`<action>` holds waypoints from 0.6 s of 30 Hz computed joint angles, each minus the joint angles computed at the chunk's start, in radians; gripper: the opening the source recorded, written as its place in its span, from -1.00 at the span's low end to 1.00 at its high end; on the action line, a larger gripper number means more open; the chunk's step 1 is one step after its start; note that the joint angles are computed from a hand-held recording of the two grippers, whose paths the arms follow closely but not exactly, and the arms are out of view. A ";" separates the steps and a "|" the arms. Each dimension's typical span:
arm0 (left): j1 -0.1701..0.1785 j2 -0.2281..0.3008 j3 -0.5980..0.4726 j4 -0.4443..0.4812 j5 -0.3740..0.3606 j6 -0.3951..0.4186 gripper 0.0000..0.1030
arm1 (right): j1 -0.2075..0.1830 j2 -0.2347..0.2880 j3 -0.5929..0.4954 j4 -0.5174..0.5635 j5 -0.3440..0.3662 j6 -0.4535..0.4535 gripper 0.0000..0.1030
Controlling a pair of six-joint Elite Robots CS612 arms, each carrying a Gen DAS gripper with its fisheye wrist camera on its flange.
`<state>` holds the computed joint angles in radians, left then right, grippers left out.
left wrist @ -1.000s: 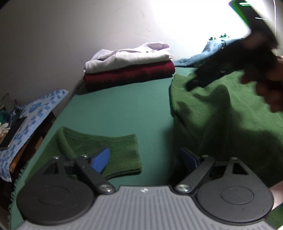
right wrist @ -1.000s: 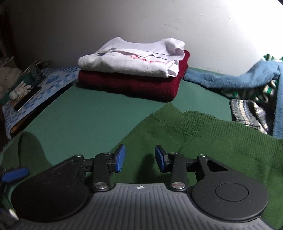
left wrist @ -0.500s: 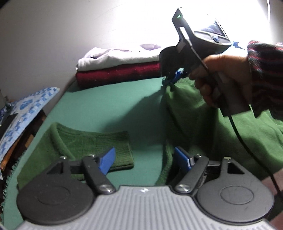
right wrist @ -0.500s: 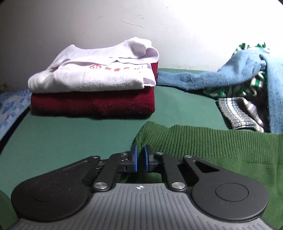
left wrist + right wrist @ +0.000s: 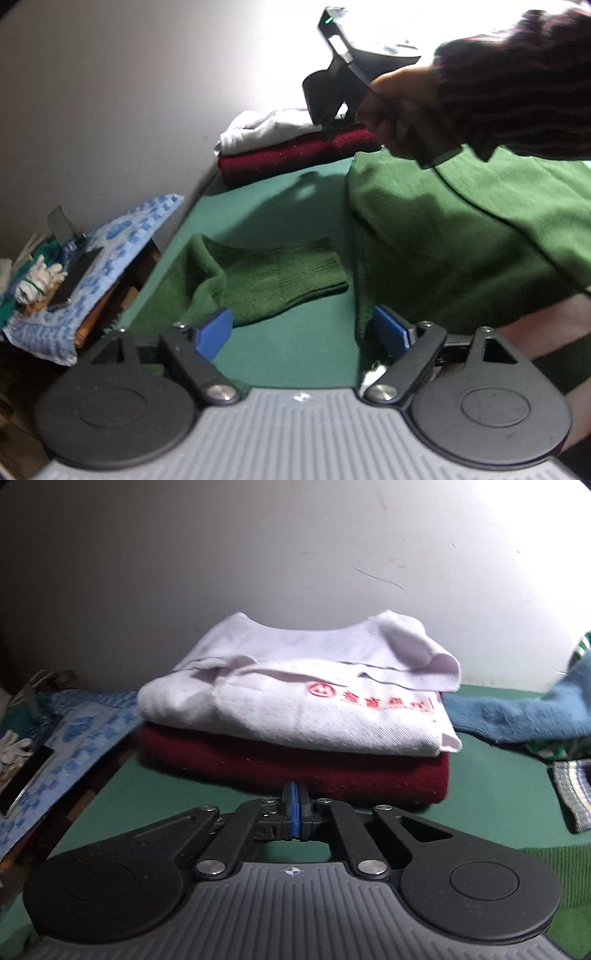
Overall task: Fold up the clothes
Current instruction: 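Smooth the striped sweater body flat with the open right gripper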
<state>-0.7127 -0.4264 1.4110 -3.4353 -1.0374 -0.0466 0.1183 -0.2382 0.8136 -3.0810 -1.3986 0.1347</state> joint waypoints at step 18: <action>0.042 -0.052 0.037 -0.016 -0.234 0.113 0.83 | -0.138 -0.456 1.012 -0.285 -0.246 0.012 -0.09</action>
